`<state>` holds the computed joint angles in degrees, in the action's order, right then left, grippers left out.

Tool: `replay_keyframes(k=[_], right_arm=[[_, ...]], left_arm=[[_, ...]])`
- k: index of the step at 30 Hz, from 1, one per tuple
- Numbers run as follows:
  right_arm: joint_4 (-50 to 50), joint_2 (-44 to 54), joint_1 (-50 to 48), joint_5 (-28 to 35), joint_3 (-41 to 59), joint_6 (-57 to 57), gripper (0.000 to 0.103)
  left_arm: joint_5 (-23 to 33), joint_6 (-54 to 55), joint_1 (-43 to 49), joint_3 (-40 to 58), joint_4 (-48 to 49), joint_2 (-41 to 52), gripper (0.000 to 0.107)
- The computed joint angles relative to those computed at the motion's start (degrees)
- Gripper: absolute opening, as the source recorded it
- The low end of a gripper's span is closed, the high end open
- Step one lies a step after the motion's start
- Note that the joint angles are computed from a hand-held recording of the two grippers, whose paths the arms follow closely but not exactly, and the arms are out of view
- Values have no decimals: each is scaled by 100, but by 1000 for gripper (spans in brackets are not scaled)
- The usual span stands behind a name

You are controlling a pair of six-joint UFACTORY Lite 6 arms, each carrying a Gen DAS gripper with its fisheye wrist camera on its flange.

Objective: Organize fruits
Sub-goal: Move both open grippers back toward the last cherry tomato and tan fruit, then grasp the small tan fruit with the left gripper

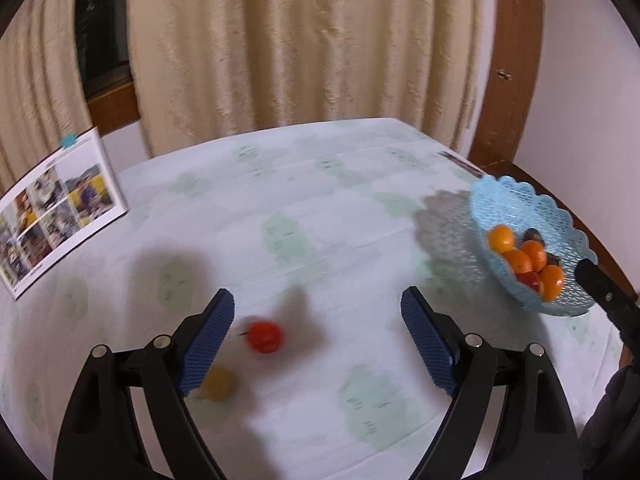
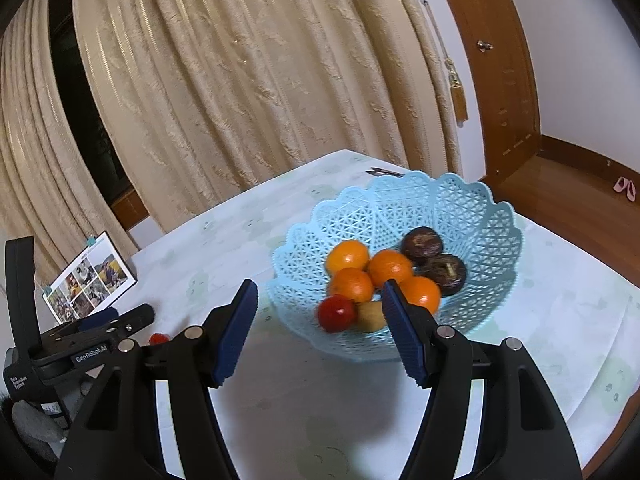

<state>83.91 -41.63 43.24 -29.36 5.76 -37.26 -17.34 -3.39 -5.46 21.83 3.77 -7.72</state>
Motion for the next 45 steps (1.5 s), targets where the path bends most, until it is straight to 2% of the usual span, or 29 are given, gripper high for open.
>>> replay_keyframes(k=[7,12,14,21,24,30,32,33,35,38,45], right_arm=[[-902,1039,211,-19,460,980,66],[-1229,1645,459,-143,767,1367,67],[-1417,1901,545,-157,891,1572,72],[-1750,2707,946,-279,1290,1948,74],[-1689,3021,1162,-364,1513,1832,74],[-1976,3360,1212,-255,1735,2012,74],[-2102,3463,1199,-202,1792,2115,74],[-2179,3490,1174,-160,1807,2166,74],[-2348,3612,1148,-84,1884,2291,74],[-2419,3718,1154,-20,1971,2314,74],[-2798,3984,1066,268,2260,2433,74]], left_arm=[[-151,-2388,1804,30,3102,150,85],[-385,-3106,2732,147,4207,478,85],[-473,-3190,2970,153,4419,620,85],[-681,-2794,3153,-15,4403,914,85],[-723,-2610,2999,-45,4252,1087,80],[-749,-2303,2703,81,3864,1582,63],[-798,-2039,2631,30,3582,1553,54],[-818,-2062,2650,46,3628,1578,51],[-845,-2074,2656,26,3697,1560,38],[-831,-2140,2614,-34,3846,1463,26],[-688,-1615,2604,-332,3253,868,25]])
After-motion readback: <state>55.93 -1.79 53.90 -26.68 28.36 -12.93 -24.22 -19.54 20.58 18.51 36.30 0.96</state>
